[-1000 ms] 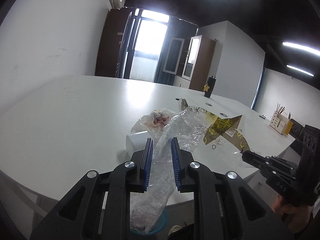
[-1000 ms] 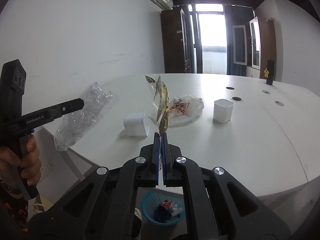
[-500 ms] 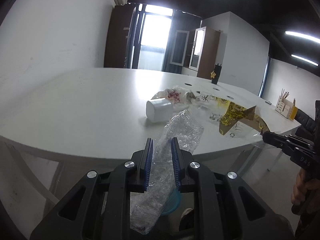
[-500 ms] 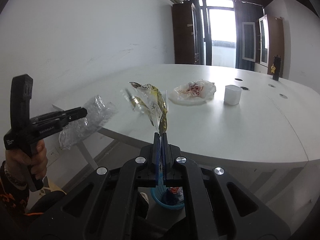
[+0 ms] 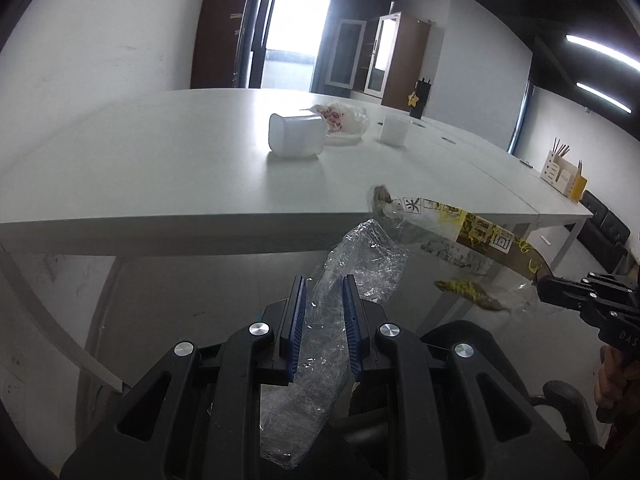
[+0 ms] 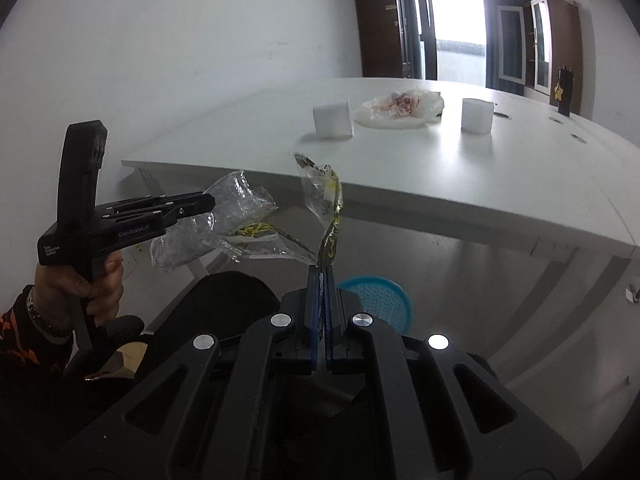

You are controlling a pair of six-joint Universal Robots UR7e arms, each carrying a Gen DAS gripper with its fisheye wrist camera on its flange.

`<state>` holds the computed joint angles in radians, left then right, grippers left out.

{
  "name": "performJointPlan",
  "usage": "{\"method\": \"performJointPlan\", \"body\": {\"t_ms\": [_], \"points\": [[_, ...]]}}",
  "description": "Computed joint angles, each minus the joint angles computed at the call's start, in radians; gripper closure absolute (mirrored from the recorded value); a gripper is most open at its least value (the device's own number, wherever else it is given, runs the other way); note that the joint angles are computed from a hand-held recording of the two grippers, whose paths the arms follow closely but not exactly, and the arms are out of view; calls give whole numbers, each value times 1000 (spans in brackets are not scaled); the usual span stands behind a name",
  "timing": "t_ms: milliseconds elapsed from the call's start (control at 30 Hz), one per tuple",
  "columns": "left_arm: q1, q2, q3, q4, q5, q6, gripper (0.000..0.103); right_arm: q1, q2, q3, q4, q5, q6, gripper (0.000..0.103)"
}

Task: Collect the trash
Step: 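Carry the clear bag and gold wrapper down over the blue wastebasket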

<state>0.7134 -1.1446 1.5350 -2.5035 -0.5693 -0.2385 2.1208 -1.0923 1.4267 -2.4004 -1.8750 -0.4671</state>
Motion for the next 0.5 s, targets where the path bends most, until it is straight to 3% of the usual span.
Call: {"method": "performJointPlan", "body": {"t_ms": [500], "points": [[111, 34, -11, 109, -135, -195, 85, -74, 53, 30, -4, -53, 91, 101]]}}
